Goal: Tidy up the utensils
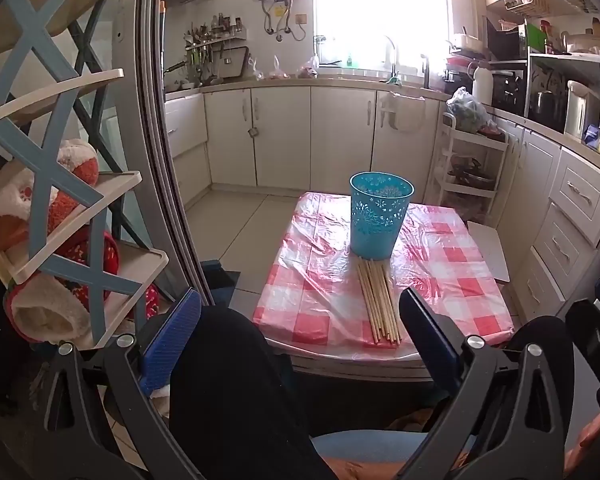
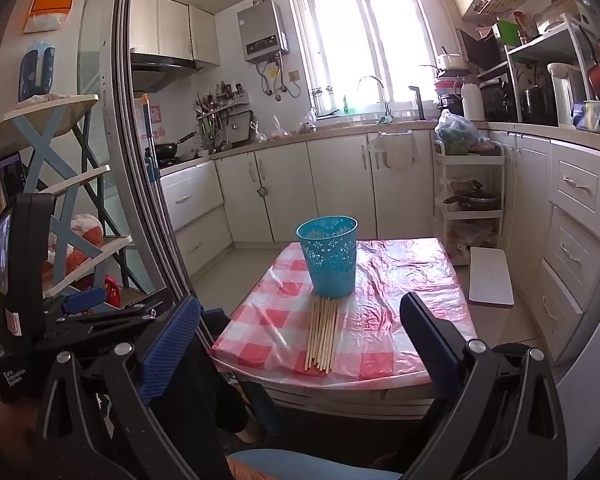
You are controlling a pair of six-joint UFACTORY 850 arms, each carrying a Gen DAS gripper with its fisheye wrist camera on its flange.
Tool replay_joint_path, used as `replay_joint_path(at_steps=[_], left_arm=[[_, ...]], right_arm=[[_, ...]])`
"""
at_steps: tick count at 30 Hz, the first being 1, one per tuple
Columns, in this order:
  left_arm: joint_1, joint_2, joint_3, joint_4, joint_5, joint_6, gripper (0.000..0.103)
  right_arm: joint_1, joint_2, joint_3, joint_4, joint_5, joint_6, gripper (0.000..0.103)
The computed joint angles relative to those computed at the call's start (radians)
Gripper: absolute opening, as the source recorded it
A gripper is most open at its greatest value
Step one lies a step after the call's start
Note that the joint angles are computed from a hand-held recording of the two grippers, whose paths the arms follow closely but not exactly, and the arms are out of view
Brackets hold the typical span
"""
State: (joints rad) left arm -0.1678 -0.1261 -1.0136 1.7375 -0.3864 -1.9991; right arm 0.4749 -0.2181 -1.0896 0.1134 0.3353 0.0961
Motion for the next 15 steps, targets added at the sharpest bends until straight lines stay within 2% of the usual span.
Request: replay_joint_path(at_steps=[10, 15], left_arm=[[0.008, 0.024, 0.031, 0.170, -0.006, -0.199, 0.096], [0.013, 0.018, 0.030, 0.232, -0.003, -0.263, 0.096]], right_arm=[[0.014, 0.025, 0.036, 0.011, 0.098, -0.034, 0.096], [0.005, 0.021, 0.031, -0.026, 0.109, -0.003, 0.096]])
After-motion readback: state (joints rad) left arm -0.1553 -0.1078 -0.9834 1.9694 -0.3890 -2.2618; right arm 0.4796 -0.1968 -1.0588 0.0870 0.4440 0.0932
